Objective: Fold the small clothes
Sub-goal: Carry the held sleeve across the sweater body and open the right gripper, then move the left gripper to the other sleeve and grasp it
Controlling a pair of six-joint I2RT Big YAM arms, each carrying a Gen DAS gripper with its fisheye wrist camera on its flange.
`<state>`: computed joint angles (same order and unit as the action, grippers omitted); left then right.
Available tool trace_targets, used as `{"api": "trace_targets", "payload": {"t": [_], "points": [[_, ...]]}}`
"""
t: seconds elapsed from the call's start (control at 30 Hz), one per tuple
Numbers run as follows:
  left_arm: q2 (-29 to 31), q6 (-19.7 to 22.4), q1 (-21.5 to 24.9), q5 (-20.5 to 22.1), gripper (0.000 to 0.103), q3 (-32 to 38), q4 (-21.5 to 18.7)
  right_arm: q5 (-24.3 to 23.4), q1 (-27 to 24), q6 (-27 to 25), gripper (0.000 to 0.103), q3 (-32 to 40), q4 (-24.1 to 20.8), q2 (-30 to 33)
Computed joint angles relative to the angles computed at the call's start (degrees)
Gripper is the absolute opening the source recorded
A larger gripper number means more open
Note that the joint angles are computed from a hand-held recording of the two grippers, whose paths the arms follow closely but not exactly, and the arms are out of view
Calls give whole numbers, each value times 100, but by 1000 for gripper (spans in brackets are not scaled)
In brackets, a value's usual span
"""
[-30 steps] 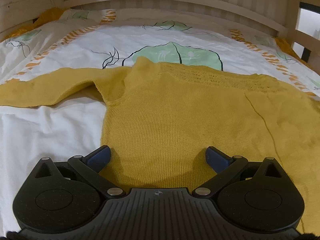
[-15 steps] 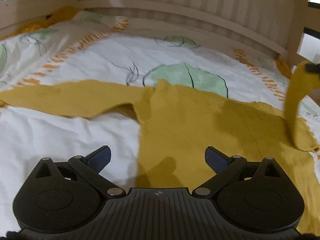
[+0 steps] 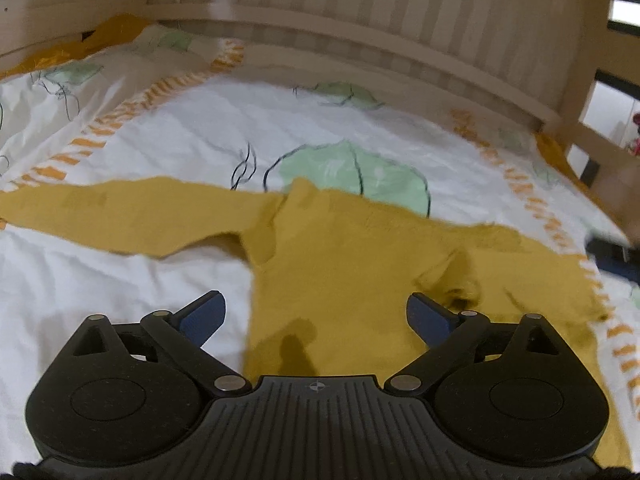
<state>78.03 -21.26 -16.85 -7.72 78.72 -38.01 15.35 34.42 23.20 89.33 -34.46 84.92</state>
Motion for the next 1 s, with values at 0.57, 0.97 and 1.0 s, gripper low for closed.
{"api": "trace_targets", "payload": {"t": [0.57, 0.97, 1.0], "points": [[1474, -610, -270, 1288, 88, 1866, -1148, 1331, -165, 402, 102, -1294, 665, -650], [2285, -1848, -114, 2469, 59, 2574, -1529, 1158, -227, 487, 103, -1457, 1021, -705], [2290, -1888, -111, 2462, 51, 2585, -1525, 1140, -229, 494, 103, -1456, 1016, -701]]}}
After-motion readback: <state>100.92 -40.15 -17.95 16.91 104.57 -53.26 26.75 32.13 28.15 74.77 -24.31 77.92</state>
